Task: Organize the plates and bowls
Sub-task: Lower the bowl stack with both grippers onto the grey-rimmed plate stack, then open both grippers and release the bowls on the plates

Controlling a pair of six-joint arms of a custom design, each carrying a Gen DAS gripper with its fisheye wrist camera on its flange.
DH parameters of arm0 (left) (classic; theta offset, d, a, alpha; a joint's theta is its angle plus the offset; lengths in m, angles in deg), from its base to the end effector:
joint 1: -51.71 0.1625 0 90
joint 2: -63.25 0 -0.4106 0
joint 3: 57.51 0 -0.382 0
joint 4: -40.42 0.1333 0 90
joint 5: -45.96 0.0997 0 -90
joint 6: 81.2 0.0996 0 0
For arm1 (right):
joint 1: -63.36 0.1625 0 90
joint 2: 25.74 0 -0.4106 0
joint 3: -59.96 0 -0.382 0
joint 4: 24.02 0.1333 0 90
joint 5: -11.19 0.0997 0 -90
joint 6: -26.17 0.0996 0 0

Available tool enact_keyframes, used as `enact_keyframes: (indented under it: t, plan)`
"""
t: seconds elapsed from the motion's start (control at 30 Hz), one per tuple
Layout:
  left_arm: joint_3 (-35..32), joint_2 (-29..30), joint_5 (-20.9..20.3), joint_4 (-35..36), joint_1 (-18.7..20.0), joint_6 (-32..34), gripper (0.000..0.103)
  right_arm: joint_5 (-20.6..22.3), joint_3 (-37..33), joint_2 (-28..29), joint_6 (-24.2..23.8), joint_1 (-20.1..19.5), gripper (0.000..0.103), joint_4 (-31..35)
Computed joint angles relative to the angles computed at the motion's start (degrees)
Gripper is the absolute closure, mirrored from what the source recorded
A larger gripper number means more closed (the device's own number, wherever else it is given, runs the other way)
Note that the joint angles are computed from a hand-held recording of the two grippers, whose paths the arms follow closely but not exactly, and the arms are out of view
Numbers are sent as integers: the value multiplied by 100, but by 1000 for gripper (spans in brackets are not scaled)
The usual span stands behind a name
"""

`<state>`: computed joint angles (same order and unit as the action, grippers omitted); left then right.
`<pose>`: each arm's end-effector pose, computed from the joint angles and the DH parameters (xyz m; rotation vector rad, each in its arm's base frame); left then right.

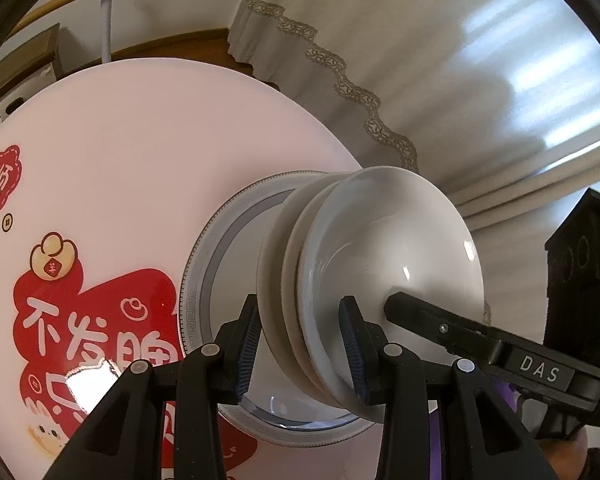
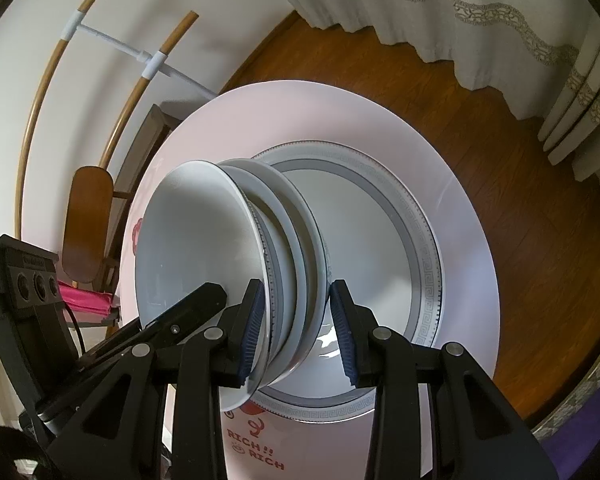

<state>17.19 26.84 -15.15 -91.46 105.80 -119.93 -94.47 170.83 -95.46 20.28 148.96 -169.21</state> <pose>-0.2843 -0.7019 0.0887 -0.0894 2.7339 -0.4953 0.0639 -0.5565 0.2274 -0.0111 -2.8323 0.3124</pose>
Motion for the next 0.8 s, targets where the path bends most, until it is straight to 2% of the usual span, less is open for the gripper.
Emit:
enact_keyframes:
  t: [0.07, 0.17, 0.23, 0.27, 0.3, 0.33, 0.4, 0.57, 0.7, 0.8]
  plan:
    - [150, -95, -14, -122, 8, 86, 68, -11, 20, -1, 34, 16, 66, -64]
    - [358, -212, 239, -317, -51, 188, 61, -84, 30, 11, 103, 58, 65, -146]
    - [499, -308, 317, -384, -69, 209, 51, -94, 90, -31, 118, 88, 63, -263]
    - [609, -381, 311, -457, -69, 192, 51, -78, 127, -66, 117, 86, 62, -313]
    - [760, -481, 270, -591, -69, 183, 50, -94, 181, -107, 133, 108, 60, -392]
    - [839, -532, 279, -649, -78, 163, 47, -135, 240, -151, 131, 137, 53, -465]
    - [1122, -717, 382, -831, -144, 129, 46, -176, 387, -277, 105, 163, 43, -606]
    - [1687, -1069, 448, -1357, -277, 103, 44, -92, 738, -617, 85, 170, 41, -837]
    - [2147, -1401, 718, -1511, -443, 18, 43, -204, 980, -900, 40, 301, 38, -1000]
    - [2523, -1694, 1163, -1382, -681, -25, 38, -425, 1161, -1072, -72, 503, 31, -1098]
